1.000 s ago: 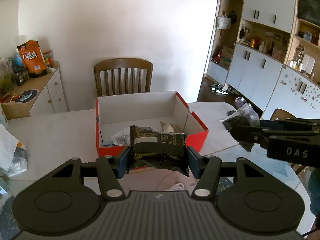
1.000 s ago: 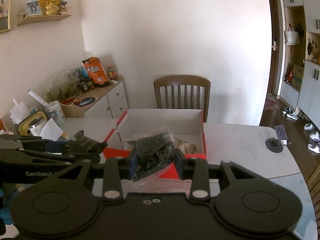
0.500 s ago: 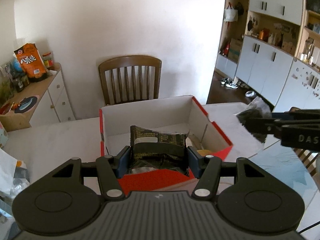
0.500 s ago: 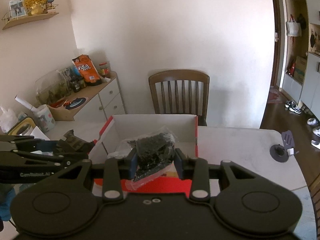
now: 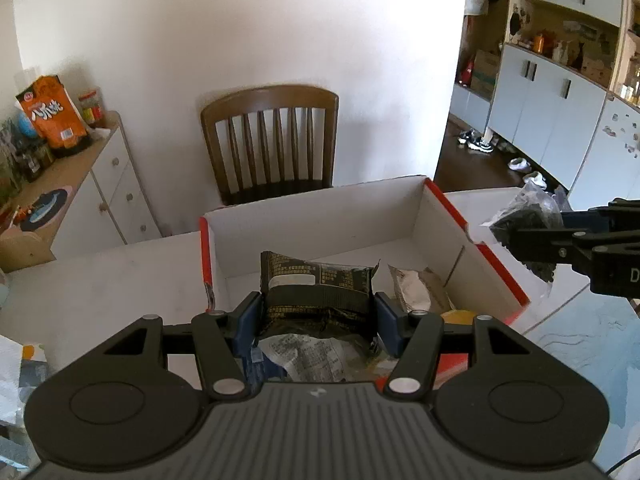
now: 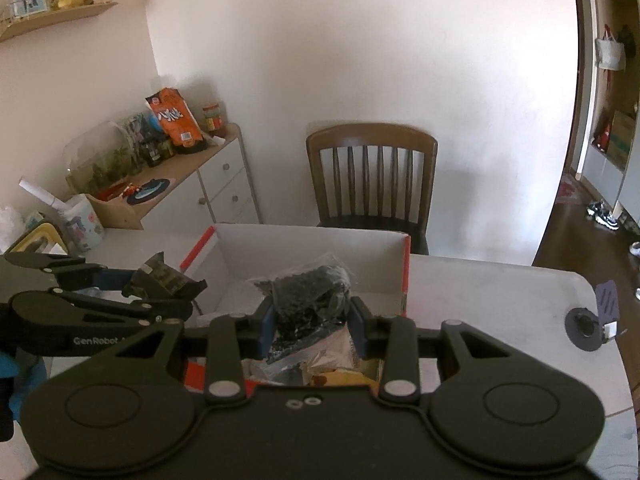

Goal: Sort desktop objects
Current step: 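Lower the dark packet with left gripper while right lowers the clear bag, opening both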

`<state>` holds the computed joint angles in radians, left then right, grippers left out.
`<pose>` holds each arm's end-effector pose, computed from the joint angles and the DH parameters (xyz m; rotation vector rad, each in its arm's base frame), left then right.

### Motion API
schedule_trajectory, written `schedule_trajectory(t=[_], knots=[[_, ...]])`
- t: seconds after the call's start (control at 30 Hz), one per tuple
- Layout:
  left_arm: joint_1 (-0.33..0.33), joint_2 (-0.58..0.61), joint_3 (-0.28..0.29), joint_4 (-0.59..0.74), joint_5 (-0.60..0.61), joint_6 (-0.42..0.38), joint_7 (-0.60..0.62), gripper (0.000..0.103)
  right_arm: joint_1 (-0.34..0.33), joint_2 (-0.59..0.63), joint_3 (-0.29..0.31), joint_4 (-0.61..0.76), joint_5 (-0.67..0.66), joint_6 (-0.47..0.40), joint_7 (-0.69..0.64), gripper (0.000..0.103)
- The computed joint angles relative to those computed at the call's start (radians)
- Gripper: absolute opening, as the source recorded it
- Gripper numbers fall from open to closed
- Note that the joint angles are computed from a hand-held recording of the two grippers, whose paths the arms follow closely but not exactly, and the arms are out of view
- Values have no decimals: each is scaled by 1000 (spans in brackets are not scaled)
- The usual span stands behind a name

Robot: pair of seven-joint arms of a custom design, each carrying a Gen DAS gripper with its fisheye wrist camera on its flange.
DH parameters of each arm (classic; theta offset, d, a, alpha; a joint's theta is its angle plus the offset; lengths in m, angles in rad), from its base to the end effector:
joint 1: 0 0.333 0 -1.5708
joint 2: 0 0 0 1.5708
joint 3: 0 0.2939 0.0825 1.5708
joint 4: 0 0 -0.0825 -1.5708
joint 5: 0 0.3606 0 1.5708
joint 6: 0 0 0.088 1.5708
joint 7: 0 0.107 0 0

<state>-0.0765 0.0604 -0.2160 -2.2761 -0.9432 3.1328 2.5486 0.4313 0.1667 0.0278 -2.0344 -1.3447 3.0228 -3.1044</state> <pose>0.5283 -0.0845 0.3929 -1.4780 2.0560 -0.8650 0.4827 0.3192 0.4084 -1.7231 1.5054 -0.5780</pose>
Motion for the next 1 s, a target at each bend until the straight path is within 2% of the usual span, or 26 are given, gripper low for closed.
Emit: schedule_trajectory(t=[0.2, 0.27, 0.37, 0.43, 0.53, 0.67, 0.83, 1.0], knots=[[-13, 81, 44, 57, 240, -11, -220, 59, -15, 79, -13, 51, 164, 23, -155, 37], [-44, 109, 90, 76, 365, -15, -335, 59, -9, 108, -22, 72, 221, 23, -210, 37], [-42, 155, 102, 119, 454, -33, -410, 59, -9, 156, -21, 107, 323, 17, -310, 37], [-62, 184, 132, 143, 534, -39, -477, 59, -13, 189, -15, 135, 390, 6, -383, 37], [-60, 219, 140, 181, 602, -59, -545, 59, -36, 231, 12, 162, 502, 14, -498, 36], [-62, 270, 154, 238, 695, -84, -617, 59, -38, 278, 19, 200, 609, 10, -592, 36], [-51, 318, 149, 282, 761, -106, -663, 59, -54, 346, 55, 275, 740, -34, -733, 36], [-59, 363, 166, 330, 806, -133, -719, 59, -27, 407, 38, 351, 828, -92, -814, 36]])
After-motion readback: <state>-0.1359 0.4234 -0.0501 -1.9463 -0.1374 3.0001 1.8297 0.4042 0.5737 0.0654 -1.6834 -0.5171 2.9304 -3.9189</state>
